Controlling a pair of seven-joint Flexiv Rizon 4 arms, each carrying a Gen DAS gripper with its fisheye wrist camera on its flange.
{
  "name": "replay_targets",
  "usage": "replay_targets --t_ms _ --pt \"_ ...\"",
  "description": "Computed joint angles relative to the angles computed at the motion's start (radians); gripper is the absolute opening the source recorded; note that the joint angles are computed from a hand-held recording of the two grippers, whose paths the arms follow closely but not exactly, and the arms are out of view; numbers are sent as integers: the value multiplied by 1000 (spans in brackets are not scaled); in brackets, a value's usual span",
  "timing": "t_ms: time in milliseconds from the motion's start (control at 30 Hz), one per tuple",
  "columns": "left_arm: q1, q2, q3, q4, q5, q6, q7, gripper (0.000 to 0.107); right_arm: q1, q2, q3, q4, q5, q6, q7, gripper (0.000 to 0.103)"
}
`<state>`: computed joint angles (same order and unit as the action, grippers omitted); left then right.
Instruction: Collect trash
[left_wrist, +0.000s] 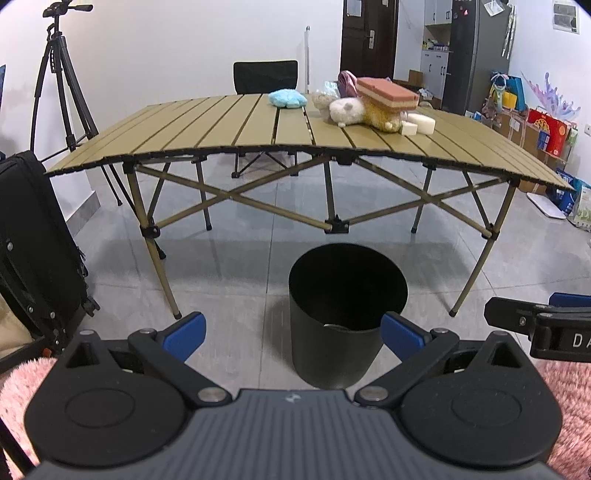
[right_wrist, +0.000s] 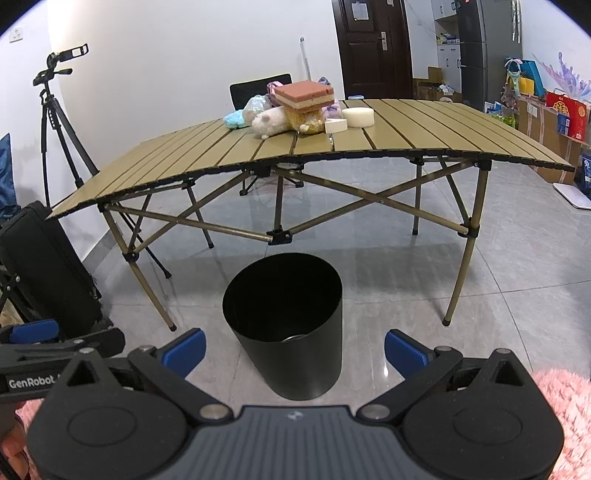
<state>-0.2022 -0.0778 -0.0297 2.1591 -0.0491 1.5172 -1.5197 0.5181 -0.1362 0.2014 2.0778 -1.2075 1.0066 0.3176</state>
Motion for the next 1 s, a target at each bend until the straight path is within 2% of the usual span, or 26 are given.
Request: replay_targets --t_ms 400,700,1000 --pt "-14 -95 11 -165 26 -15 -37 103 -62 -32 -58 -57 -160 83 65 103" --pt "-28 -226 20 -352 6 -32 -30 103 -124 -96 -114 -161 -328 141 148 103" --pt "-54 -388 51 -588 -17 -59 -35 103 -163 -208 -173 -327 -415 157 165 103"
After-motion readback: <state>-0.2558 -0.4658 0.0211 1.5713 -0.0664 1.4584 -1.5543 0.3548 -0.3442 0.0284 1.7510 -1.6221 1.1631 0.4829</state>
